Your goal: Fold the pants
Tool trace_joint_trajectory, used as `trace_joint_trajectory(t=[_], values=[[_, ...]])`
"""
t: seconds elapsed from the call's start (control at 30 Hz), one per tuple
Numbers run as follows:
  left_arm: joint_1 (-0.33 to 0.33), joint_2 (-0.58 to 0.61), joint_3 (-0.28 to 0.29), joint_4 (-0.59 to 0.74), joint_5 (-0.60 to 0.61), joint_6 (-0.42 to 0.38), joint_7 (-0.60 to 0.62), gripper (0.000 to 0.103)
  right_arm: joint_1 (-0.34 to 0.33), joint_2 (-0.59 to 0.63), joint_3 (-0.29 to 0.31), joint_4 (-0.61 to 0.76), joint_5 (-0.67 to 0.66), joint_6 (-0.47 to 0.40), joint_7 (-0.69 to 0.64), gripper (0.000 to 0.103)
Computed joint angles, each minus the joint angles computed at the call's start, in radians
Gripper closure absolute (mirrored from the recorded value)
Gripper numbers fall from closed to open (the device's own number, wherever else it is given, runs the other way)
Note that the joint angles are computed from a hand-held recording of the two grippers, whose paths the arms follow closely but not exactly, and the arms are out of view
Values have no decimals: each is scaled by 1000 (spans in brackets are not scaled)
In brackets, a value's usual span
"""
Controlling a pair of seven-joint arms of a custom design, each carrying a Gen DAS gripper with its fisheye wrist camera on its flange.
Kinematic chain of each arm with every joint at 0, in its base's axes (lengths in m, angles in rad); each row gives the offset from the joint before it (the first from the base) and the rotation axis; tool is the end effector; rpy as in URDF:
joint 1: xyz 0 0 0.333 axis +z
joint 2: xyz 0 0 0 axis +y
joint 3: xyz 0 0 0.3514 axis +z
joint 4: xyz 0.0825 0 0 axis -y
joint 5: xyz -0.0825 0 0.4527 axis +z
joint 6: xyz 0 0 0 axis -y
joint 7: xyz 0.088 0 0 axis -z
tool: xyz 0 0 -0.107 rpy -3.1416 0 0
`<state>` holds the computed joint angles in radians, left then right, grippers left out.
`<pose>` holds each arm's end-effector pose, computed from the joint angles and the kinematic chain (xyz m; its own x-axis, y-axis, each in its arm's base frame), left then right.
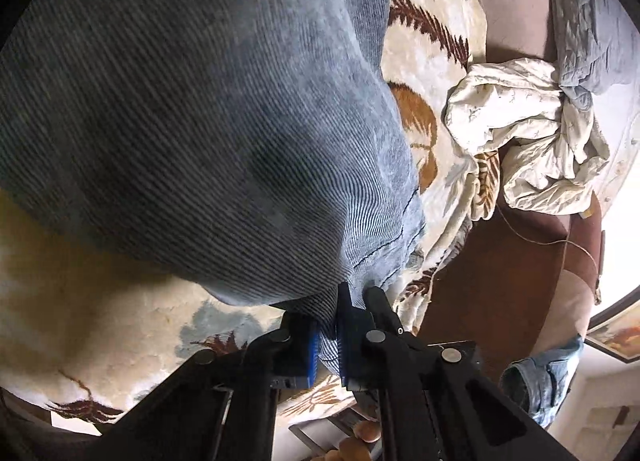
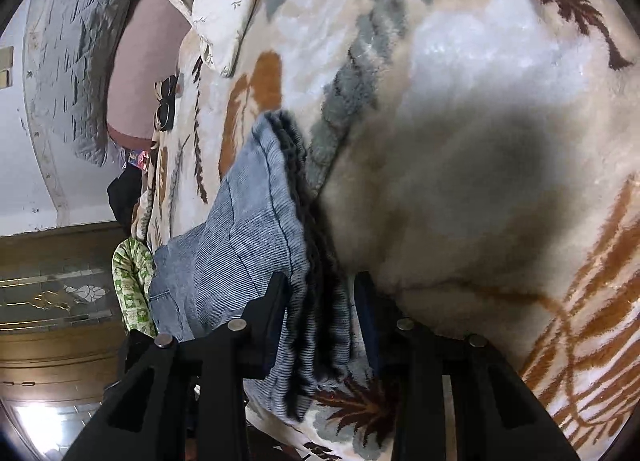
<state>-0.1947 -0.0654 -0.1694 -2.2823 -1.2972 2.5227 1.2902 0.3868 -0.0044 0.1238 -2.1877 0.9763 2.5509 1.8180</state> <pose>0.5474 -0.1993 0.4008 0.6575 -0.3039 0.6894 -0.6808 -0.6316 0.3709 0.5428 0.2913 0.4189 -0.3740 -0.6394 -0.6718 -0.9031 0.4160 0.1069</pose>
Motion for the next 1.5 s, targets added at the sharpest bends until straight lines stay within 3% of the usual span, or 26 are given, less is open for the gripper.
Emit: trace_joint_trajectory(t=[0.13, 0.2, 0.27, 0.47, 0.57, 0.7, 0.87, 0.97, 1.03, 1.1, 1.13, 1.17, 1.23, 1.27, 1.3, 1.4, 1.47, 1.5], values=[[0, 2, -2, 4, 1, -1, -2, 96, 4, 20, 4, 23, -38, -4, 21, 68], [-2, 2, -3, 4, 8, -3, 1, 96, 5, 26, 6, 33, -82, -9, 45, 85], [-2, 4, -3, 3, 0, -11, 10, 96, 6, 18, 7, 28, -95, 6, 50, 91], [-6, -2, -4, 3, 5, -15, 44, 96, 23, -20, 15, 18, -142, 88, 15, 93], [-4, -24, 6, -9, -50, -40, 96, 96, 37, -38, 18, 13, -119, 129, -28, 93], [4, -86, 34, -41, -139, -102, 186, 95, 65, -75, 34, 28, -184, 192, -46, 93], [41, -192, 102, -119, -256, -205, 281, 96, 93, -27, 87, 182, -585, 154, 173, 93], [86, -277, 146, -189, -243, -228, 303, 95, 140, 57, 102, 312, -719, 92, 228, 93], [126, -342, 162, -235, -141, -196, 304, 89, 181, 142, 112, 414, -758, 57, 213, 93], [162, -409, 179, -281, -23, -134, 360, 69, 213, 231, 123, 495, -740, 53, 171, 93], [172, -442, 174, -303, 26, -69, 388, 48, 221, 266, 131, 516, -706, 71, 141, 90], [186, -478, 156, -328, 71, 20, 385, 36, 225, 297, 141, 531, -662, 93, 115, 87], [199, -516, 144, -341, 133, 118, 368, 35, 205, 375, 191, 577, -513, 98, 24, 78], [182, -516, 167, -335, 128, 131, 402, 35, 180, 407, 225, 593, -418, 90, -34, 78], [162, -520, 191, -325, 121, 145, 452, 34, 179, 415, 231, 595, -374, 96, -54, 78], [132, -513, 221, -316, 155, 160, 440, 30, 182, 376, 231, 550, -296, 178, -140, 75], [142, -482, 225, -306, 247, 118, 358, 30, 159, 341, 258, 510, -197, 246, -233, 38], [141, -460, 223, -296, 281, 115, 324, 30, 167, 333, 252, 501, -182, 269, -243, 34]])
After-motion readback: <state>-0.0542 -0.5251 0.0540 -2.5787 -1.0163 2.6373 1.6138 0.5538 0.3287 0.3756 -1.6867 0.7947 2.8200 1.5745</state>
